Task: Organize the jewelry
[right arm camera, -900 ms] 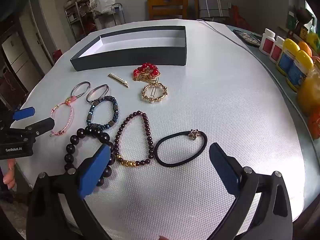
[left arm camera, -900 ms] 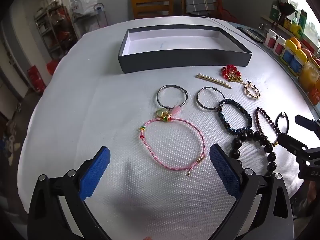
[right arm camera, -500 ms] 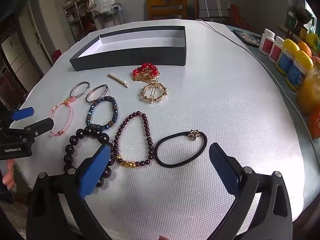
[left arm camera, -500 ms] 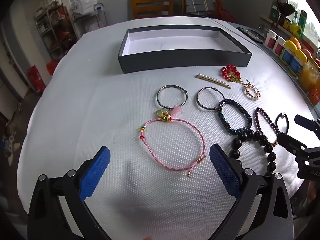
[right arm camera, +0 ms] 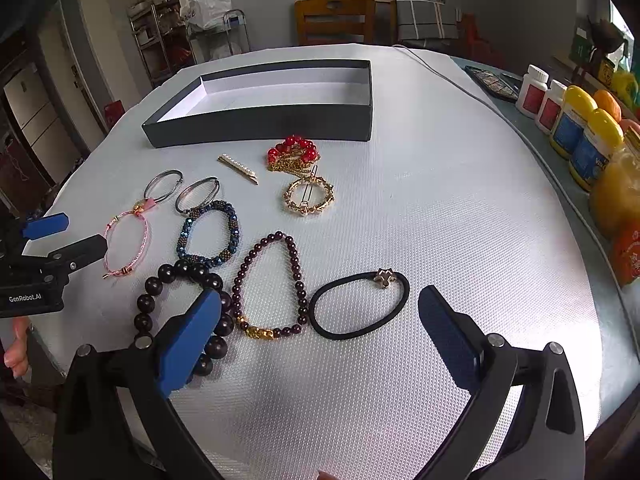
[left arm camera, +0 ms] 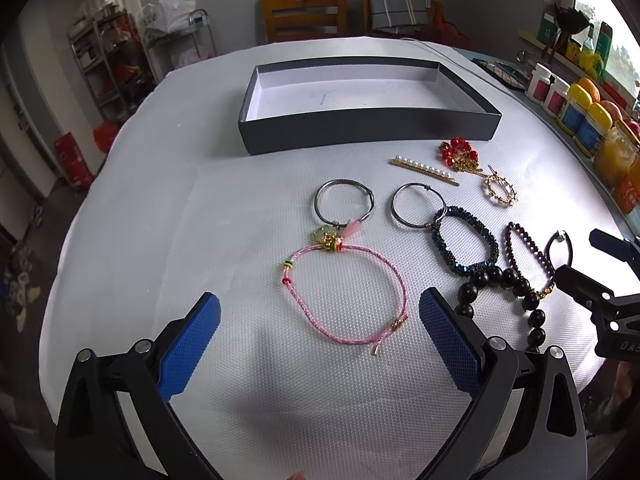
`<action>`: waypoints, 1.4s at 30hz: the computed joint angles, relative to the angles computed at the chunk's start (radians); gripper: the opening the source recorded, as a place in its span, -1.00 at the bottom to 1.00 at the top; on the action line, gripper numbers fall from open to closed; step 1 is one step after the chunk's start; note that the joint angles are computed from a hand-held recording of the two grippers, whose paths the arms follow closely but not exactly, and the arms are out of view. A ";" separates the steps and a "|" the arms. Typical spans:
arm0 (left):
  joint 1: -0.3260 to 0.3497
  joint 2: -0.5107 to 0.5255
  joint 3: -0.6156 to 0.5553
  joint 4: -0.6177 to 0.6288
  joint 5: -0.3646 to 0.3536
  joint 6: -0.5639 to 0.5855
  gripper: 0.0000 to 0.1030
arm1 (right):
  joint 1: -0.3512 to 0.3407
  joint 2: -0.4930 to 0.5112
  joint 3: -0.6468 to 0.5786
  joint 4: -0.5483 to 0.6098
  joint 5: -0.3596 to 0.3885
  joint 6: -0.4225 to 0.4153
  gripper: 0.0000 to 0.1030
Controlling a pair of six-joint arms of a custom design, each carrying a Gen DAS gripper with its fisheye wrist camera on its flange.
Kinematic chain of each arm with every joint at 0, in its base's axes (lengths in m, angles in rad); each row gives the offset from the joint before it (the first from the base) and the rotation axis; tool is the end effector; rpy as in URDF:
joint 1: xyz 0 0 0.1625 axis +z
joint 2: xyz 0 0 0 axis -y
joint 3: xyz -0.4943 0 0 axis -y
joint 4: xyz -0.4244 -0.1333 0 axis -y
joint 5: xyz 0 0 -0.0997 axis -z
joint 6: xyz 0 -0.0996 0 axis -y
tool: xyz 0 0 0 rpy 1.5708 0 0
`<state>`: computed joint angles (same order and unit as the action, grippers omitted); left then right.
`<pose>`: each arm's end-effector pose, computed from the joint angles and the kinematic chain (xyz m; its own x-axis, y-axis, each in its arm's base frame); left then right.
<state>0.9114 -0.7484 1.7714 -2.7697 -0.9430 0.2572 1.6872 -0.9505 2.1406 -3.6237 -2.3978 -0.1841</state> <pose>-0.2745 -0.6672 0.0746 -0.5261 0.5989 -0.6038 0.7621 0.6471 -0.0221 0.1248 -0.5503 0.2026 -0.7111 0.3503 0.6095 -0.2092 0.7222 -0.6592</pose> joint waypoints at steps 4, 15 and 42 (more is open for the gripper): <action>0.000 0.004 -0.004 0.004 -0.001 0.001 0.97 | 0.000 -0.004 0.002 0.004 0.001 0.004 0.89; 0.001 -0.004 -0.003 0.001 -0.002 0.009 0.97 | 0.001 -0.003 0.000 -0.003 -0.001 -0.003 0.89; 0.009 0.000 -0.005 0.011 -0.003 0.001 0.97 | -0.003 -0.002 -0.002 0.013 0.002 0.004 0.89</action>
<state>0.9209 -0.7487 1.7660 -2.7587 -0.9464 0.2581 1.6842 -0.9527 2.1382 -3.6112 -2.3962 -0.1799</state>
